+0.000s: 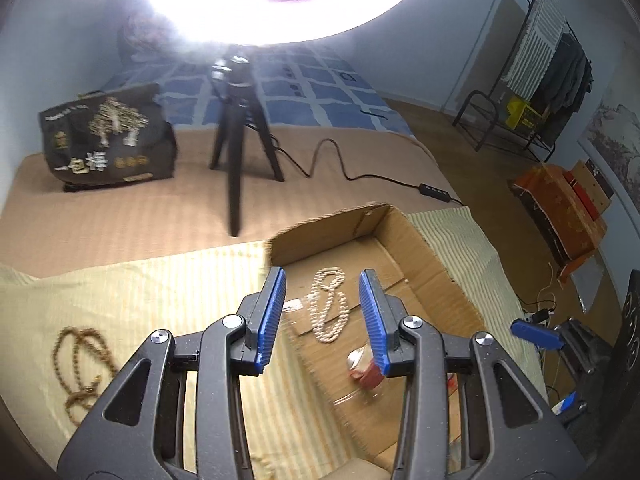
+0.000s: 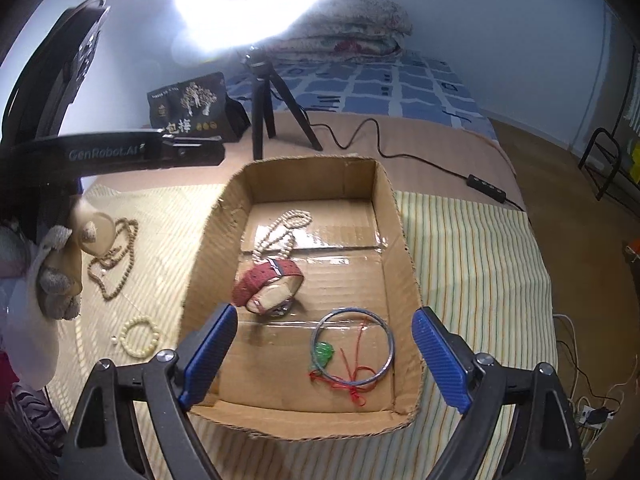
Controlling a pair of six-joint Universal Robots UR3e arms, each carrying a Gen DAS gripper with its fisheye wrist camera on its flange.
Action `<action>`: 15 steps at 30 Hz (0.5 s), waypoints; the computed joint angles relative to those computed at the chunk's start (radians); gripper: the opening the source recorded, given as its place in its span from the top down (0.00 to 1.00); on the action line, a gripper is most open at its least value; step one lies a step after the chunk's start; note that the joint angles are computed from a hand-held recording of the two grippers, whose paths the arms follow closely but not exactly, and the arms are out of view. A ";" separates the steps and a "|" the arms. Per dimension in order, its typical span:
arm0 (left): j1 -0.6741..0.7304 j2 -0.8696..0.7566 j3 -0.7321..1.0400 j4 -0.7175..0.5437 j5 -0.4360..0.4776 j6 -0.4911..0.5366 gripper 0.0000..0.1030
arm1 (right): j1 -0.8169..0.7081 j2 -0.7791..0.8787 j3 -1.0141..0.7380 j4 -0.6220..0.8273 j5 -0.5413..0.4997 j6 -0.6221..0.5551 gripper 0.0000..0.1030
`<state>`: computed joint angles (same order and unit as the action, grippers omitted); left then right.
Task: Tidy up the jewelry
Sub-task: 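Move the left tool to the brown bead mala while the right tool approaches the cream bracelet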
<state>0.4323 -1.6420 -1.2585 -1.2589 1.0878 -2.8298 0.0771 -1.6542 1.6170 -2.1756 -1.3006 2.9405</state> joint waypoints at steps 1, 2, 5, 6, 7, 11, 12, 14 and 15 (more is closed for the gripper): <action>0.027 0.019 -0.005 -0.020 -0.012 0.028 0.63 | 0.010 -0.008 -0.002 -0.003 0.000 0.007 0.09; 0.059 0.039 -0.008 -0.045 -0.027 0.063 0.63 | 0.014 -0.011 -0.002 -0.007 0.001 0.010 0.08; 0.153 0.096 -0.027 -0.104 -0.055 0.159 0.57 | 0.046 -0.021 -0.010 -0.022 -0.003 0.035 0.04; 0.188 0.112 -0.032 -0.126 -0.064 0.189 0.56 | 0.057 -0.023 -0.011 -0.029 -0.005 0.046 0.04; 0.215 0.124 -0.034 -0.145 -0.070 0.213 0.56 | 0.070 -0.019 -0.018 -0.035 -0.007 0.057 0.03; 0.396 0.156 -0.008 -0.271 -0.108 0.336 0.49 | 0.121 -0.006 -0.038 -0.052 -0.016 0.088 0.00; 0.430 0.162 -0.006 -0.287 -0.117 0.352 0.46 | 0.133 -0.002 -0.043 -0.057 -0.021 0.095 0.00; 0.524 0.163 0.003 -0.324 -0.137 0.393 0.45 | 0.166 0.014 -0.059 -0.065 -0.032 0.109 0.00; 0.553 0.160 0.006 -0.337 -0.143 0.405 0.45 | 0.185 0.026 -0.071 -0.069 -0.039 0.117 0.00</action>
